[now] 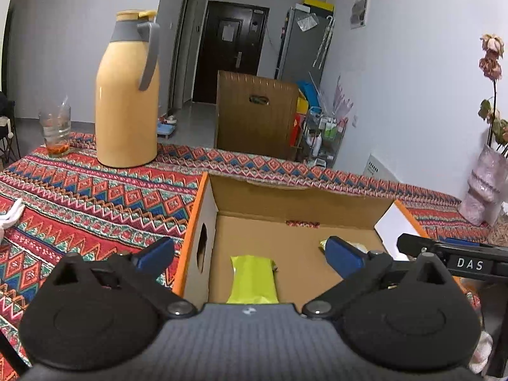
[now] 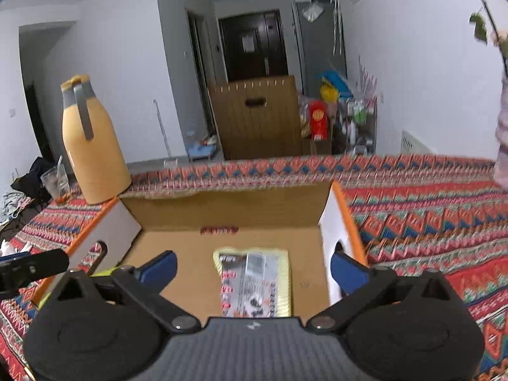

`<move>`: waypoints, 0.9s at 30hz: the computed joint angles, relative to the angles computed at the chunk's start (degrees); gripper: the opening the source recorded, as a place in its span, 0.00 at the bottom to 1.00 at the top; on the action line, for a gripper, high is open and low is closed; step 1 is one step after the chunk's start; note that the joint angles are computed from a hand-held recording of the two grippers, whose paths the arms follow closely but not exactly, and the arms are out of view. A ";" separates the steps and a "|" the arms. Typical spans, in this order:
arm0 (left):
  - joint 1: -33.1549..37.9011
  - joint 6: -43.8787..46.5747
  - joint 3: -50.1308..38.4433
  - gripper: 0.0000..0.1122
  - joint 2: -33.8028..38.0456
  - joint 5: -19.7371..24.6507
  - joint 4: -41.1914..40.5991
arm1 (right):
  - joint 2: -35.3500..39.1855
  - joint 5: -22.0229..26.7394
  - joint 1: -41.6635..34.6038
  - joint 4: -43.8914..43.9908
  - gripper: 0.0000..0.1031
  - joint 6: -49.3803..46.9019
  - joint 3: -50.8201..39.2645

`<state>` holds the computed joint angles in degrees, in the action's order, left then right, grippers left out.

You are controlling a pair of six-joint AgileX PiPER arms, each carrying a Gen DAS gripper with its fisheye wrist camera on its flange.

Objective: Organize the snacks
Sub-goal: 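Carry both packets into the box and open both grippers to drop them, then withdraw both grippers from the box back toward the snack pile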

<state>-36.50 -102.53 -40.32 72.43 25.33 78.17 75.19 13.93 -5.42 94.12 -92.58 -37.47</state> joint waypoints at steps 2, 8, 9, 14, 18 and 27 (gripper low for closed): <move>-0.94 1.17 -0.20 0.92 -1.11 1.20 -1.03 | -1.79 -0.58 -0.13 -1.90 1.00 1.89 0.17; -5.47 4.26 -0.34 0.92 -5.16 6.37 -4.13 | -8.59 -1.79 -0.83 -12.60 1.00 11.76 2.54; -6.11 4.63 -0.26 0.92 -5.73 6.91 -4.49 | -10.03 -1.84 -1.05 -15.34 1.00 14.28 3.17; -9.69 7.19 0.22 0.92 -8.45 9.60 -7.43 | -17.49 0.59 -4.30 -27.67 1.00 24.69 6.55; -12.89 8.79 0.95 0.92 -10.31 11.97 -9.83 | -23.04 4.43 -8.49 -33.68 1.00 29.03 9.06; -20.12 9.74 3.86 0.92 -13.46 16.65 -12.77 | -33.87 21.63 -27.42 -33.67 1.00 21.00 15.95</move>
